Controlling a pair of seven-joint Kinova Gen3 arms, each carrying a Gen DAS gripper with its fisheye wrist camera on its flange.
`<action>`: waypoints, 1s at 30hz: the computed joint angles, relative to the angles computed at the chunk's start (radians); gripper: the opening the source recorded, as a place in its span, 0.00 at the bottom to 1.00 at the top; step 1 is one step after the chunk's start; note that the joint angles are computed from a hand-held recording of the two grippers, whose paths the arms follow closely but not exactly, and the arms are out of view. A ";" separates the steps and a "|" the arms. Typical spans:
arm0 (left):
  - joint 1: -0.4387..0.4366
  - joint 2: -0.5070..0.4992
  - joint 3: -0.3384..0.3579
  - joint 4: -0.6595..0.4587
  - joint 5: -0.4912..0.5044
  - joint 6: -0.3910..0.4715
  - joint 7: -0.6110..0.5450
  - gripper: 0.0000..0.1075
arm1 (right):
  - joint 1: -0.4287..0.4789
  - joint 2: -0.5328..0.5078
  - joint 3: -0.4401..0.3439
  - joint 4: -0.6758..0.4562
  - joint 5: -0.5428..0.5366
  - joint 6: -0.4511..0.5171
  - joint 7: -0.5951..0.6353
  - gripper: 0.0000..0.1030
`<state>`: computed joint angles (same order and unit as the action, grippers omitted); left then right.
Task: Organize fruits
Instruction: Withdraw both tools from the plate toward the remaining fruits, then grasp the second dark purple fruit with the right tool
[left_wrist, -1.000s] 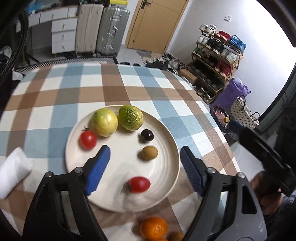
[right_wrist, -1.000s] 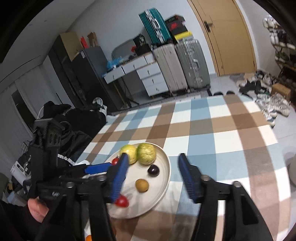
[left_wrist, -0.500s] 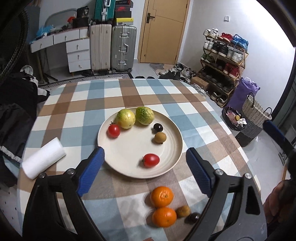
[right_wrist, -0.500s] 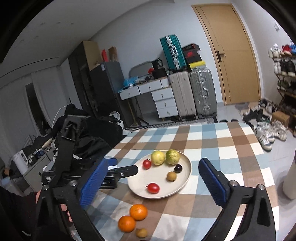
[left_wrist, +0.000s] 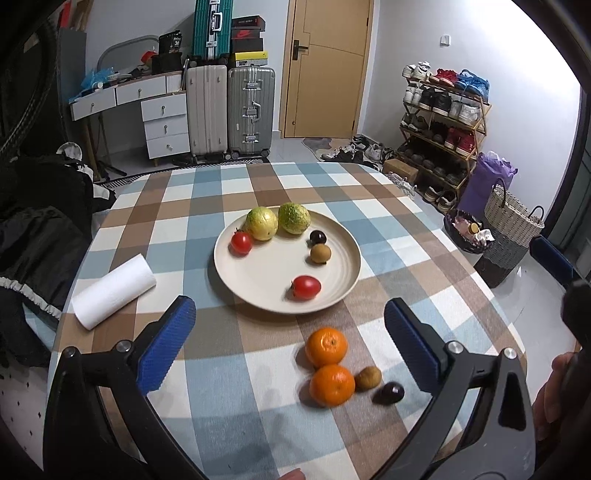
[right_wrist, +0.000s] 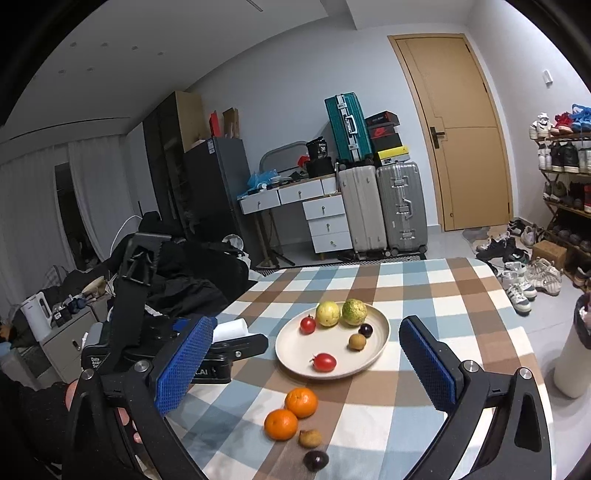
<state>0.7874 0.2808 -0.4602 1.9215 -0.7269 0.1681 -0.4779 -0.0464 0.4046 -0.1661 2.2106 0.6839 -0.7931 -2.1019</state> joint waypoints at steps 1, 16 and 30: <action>0.028 0.003 -0.028 0.008 -0.011 -0.008 0.017 0.95 | -0.009 0.000 0.005 0.010 -0.024 -0.004 0.019 1.00; 0.180 0.048 -0.198 0.161 0.054 -0.139 0.001 0.95 | -0.045 0.053 -0.004 0.071 -0.212 0.065 0.114 1.00; 0.037 0.075 -0.083 0.210 0.219 -0.189 -0.167 0.95 | 0.007 0.190 -0.143 -0.082 -0.103 0.368 0.028 0.99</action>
